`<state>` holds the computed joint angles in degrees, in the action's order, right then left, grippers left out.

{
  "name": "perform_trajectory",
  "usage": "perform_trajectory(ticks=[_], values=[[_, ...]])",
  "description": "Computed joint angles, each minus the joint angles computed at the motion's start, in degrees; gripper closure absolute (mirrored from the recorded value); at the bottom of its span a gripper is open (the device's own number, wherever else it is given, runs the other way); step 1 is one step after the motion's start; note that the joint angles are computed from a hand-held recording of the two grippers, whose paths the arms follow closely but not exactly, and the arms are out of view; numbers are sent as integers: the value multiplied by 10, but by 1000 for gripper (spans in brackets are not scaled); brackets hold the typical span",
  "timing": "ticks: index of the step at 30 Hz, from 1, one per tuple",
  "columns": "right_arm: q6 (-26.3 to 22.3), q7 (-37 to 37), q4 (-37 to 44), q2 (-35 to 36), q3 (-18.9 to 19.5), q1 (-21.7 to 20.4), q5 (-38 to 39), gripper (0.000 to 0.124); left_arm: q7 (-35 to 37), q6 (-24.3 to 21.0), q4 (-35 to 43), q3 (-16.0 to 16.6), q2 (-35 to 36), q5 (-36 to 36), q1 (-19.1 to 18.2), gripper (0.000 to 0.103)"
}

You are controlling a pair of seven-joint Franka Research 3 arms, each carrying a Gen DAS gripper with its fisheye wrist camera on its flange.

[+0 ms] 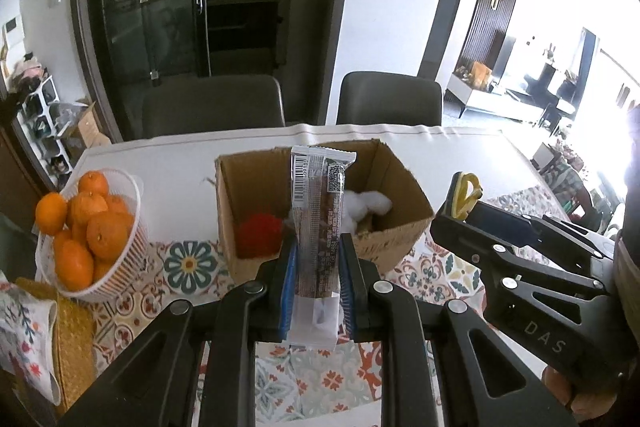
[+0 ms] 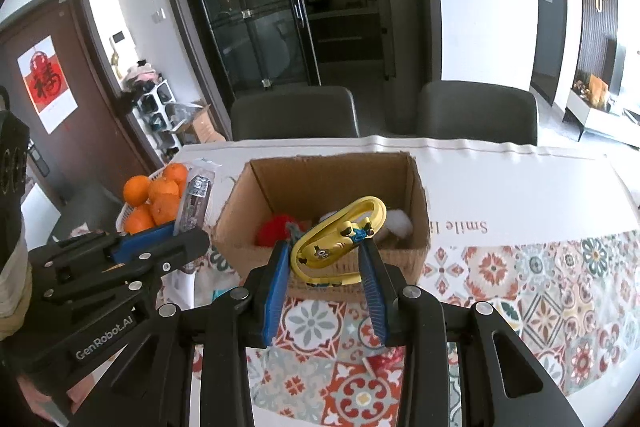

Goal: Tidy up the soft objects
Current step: 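Carry the snack bar and yellow toy over the cardboard box with both tools, then open both tools to drop the snack bar and toy into the box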

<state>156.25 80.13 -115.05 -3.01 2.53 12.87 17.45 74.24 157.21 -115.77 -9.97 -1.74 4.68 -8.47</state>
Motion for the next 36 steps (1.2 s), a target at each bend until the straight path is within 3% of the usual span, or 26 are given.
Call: perform_trajectory(ticks=[13,32,36], values=[[-53,-5,117,80,-4,-3,-17,87,37,-56,117,-4,76,-7,13,82],[-240,35,355,269,-12,-18,-28,87,55,-198,330,-8,241,11,18,82],[-270,43,395,301,-12,-21,-27,86,65,-235,369,-11,271,0,20,76]])
